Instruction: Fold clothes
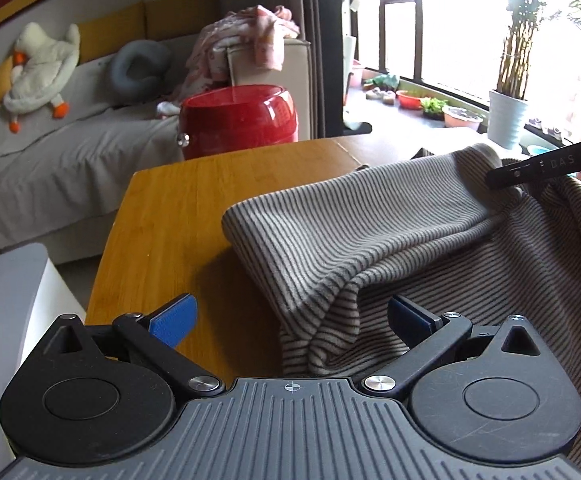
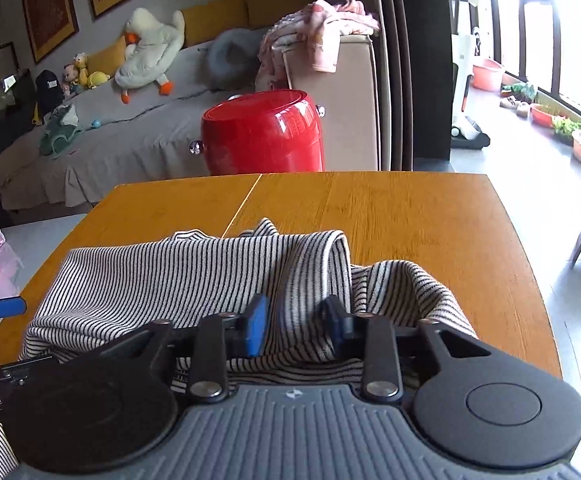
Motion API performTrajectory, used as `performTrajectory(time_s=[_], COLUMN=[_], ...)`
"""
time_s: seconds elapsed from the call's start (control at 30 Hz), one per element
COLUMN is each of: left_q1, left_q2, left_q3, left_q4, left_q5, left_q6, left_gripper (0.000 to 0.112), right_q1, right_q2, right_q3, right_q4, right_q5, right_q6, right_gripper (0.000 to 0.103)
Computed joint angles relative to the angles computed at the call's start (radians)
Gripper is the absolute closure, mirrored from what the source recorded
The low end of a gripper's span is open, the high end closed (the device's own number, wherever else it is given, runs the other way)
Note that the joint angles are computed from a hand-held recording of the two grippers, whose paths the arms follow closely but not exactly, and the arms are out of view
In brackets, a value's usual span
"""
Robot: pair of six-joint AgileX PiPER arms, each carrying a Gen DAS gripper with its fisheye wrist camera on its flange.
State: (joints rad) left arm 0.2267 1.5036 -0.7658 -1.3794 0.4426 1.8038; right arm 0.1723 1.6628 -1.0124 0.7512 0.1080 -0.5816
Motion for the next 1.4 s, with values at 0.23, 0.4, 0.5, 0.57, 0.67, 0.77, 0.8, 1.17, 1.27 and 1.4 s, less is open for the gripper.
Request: performTrajectory(time_s=[0.23,0.4,0.5,0.57,0.67,0.77,0.8,1.17,1.27,1.4], left_q1=[0.103,0.109,0.142,0.147,0.111,0.017,-0.019,-0.023,-0.008,-0.001], left_q2=[0.025,-0.022,-0.074,-0.088,-0.064,0.011,0.046,0.114,0.119,0.125], left_q3=[-0.031,-0.038,-0.045,-0.052,-0.05,-0.031,-0.032,0.003,0.002,-0.001], left_q4=[0.062,0.124,0.139,0.126,0.074,-0.018,-0.029,-0.148,-0.147,-0.15], left_q5=[0.117,0.172,0.293,0.372,0.454,0.415,0.37,0.356,0.379,0.394], left_q6=[-0.066,-0.135,-0.163,-0.197,-0.235,-0.197,-0.208,-0.106,-0.11,-0.112], left_gripper=[0.009,0.009,0.009,0.009,0.009,0.009,0.009,0.009,0.009,0.009], right_q1=[-0.101,-0.114,-0.077,-0.055,-0.051,-0.032,-0.026,0.304,0.486,0.524], right_q2=[-0.201,-0.124,-0.109,-0.126,-0.172,-0.271,-0.312,-0.658,-0.62,-0.608], right_q3=[0.119,0.121,0.152,0.16,0.178,0.225,0.242,0.367,0.426,0.42], right_q4=[0.379,0.129,0.149,0.057,0.006,-0.218,-0.318,-1.033,-1.259,-1.3], right_q5=[0.129,0.16,0.081,0.059,0.056,0.041,0.046,0.472,0.509,0.532], right_q6=[-0.369,-0.124,-0.167,-0.09,-0.05,0.146,0.22,0.715,0.952,1.059], right_gripper=[0.09,0.086,0.085,0.078,0.055,0.047,0.047,0.047,0.047,0.061])
